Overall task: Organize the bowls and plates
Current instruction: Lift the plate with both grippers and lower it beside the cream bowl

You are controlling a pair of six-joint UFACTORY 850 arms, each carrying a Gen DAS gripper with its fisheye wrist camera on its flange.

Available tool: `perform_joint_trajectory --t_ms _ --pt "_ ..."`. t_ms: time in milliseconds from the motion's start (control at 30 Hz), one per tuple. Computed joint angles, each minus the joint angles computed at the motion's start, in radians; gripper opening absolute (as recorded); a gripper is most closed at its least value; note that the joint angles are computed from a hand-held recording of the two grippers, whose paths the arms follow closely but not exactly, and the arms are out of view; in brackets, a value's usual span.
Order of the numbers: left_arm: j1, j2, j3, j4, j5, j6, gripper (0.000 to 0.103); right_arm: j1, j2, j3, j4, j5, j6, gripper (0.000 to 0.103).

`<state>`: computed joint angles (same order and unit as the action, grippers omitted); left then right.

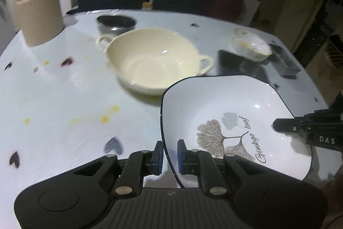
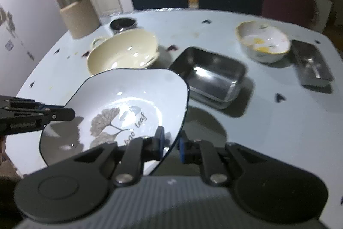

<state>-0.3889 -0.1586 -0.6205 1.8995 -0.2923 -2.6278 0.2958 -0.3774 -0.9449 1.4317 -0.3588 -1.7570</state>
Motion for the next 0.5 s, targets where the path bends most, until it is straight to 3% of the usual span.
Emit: perform_joint_trajectory --t_ms 500 --pt "0.055 -0.04 0.038 -0.035 0.048 0.062 0.016 0.141 -0.078 -0.047 -0.206 0.101 0.198 0.016"
